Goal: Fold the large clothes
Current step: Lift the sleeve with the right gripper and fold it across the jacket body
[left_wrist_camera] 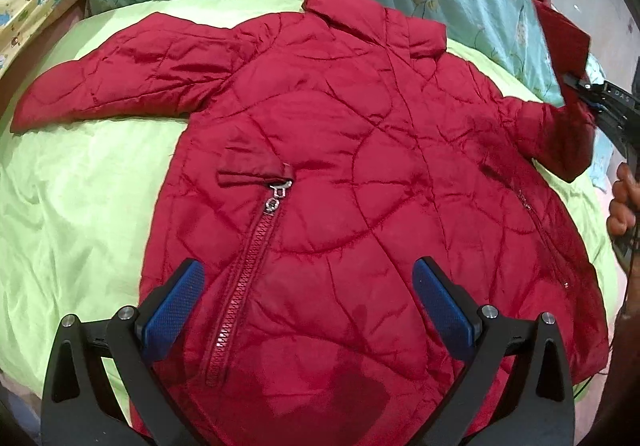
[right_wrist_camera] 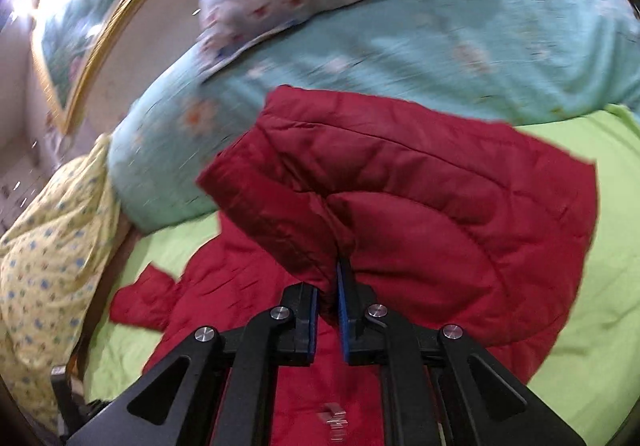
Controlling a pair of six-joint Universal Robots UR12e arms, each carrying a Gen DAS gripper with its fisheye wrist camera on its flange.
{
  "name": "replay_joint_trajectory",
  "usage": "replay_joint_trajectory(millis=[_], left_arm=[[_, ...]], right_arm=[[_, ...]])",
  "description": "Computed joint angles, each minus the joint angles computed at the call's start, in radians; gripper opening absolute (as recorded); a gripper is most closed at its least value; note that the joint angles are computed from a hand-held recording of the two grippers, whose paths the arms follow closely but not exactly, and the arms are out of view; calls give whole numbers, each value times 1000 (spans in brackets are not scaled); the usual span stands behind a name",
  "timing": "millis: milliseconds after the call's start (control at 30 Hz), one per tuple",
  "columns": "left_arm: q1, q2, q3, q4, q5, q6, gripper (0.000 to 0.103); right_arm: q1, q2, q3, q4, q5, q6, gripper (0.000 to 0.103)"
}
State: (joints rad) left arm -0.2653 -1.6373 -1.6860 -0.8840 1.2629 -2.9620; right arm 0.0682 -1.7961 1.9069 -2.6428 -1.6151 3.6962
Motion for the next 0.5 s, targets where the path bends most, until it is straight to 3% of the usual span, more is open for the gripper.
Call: replay_joint_trajectory(millis=[300, 500], left_arm=[[27, -4, 0, -3, -28, -19, 103], [43, -12, 6, -3, -60, -22, 103]], right_arm=[[84, 111, -72, 16, 48, -7, 7], [106, 176, -108, 17, 83, -3, 7]])
